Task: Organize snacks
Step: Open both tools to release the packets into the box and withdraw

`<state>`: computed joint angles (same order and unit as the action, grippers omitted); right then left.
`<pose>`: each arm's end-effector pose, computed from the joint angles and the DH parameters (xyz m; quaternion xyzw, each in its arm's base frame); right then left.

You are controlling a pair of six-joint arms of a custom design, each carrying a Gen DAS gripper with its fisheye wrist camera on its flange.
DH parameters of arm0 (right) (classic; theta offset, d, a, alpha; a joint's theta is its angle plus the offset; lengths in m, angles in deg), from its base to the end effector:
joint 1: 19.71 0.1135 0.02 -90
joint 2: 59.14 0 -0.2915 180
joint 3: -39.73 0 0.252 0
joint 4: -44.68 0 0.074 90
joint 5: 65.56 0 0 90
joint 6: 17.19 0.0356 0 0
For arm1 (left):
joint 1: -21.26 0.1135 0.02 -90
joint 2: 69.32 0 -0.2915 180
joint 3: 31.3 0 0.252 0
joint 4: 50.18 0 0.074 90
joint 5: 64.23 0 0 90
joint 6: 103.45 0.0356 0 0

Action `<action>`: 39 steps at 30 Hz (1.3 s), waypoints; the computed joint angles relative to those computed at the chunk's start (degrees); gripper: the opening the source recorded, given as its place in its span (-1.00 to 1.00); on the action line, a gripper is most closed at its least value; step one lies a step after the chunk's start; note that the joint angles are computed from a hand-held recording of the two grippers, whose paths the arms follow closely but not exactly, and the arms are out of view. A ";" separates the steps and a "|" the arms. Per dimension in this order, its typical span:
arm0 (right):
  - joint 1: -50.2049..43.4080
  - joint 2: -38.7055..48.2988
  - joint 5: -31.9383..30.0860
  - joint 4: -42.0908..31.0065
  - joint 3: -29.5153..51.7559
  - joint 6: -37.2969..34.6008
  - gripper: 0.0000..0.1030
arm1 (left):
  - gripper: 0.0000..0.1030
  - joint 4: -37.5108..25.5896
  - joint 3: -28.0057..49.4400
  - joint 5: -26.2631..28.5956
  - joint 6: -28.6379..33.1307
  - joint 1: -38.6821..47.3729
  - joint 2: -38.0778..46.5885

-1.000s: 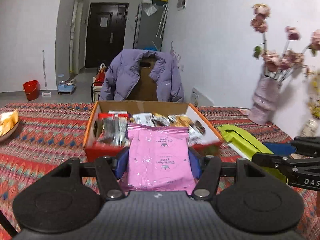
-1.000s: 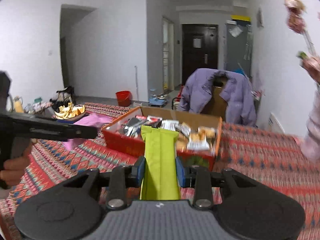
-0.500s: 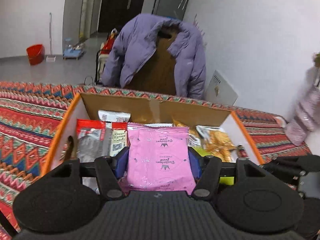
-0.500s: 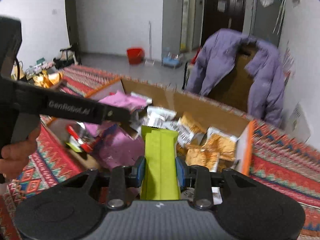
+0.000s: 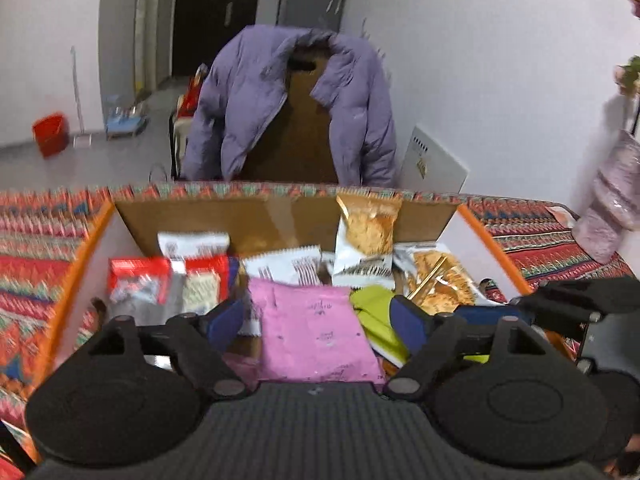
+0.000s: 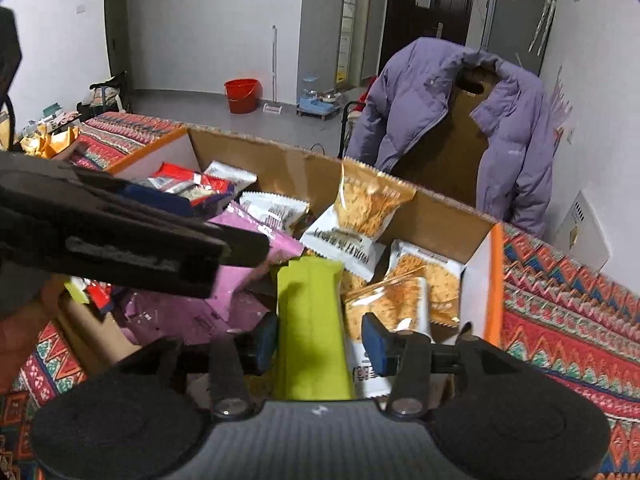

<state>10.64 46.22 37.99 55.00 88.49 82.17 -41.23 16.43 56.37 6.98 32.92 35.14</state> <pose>0.2726 0.1499 0.1057 -0.1247 0.9142 0.0226 0.3849 0.2988 0.0432 0.1076 0.1636 0.8899 -0.1406 0.4019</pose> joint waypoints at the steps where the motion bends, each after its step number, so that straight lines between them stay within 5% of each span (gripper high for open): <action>1: 0.30 -1.61 0.30 -0.72 -0.51 0.07 0.08 | 0.64 -0.56 -0.62 0.74 1.14 0.94 -1.61; 12: 4.43 -22.86 5.27 -13.10 -5.02 5.43 0.19 | 0.79 -11.20 -3.07 5.79 8.70 12.59 -16.13; 16: 9.39 -27.39 10.67 -17.24 -5.11 7.97 0.54 | 0.91 -15.31 -4.16 9.51 11.98 17.95 -21.43; 19: 13.90 -28.92 16.07 -18.31 -5.43 10.47 0.61 | 0.97 -16.88 -5.19 13.66 14.40 22.52 -23.87; 23: 19.46 -28.81 23.46 -11.04 -9.66 14.87 0.90 | 1.00 -11.14 -9.06 19.76 14.65 28.48 -23.91; 31: 27.28 -17.32 36.21 16.18 -19.47 20.36 0.93 | 1.00 7.04 -16.31 26.16 19.46 36.60 -14.15; 35: 30.19 -15.19 39.65 14.86 -18.44 23.97 0.93 | 1.00 5.43 -16.35 30.11 22.67 40.67 -13.10; 39: 36.08 -15.54 46.34 10.21 -17.38 28.57 0.93 | 1.00 -2.75 -15.92 35.03 29.25 46.07 -15.18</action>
<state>46.72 30.69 84.33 65.21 71.12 110.74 -43.98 0.51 91.40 36.24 78.99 19.96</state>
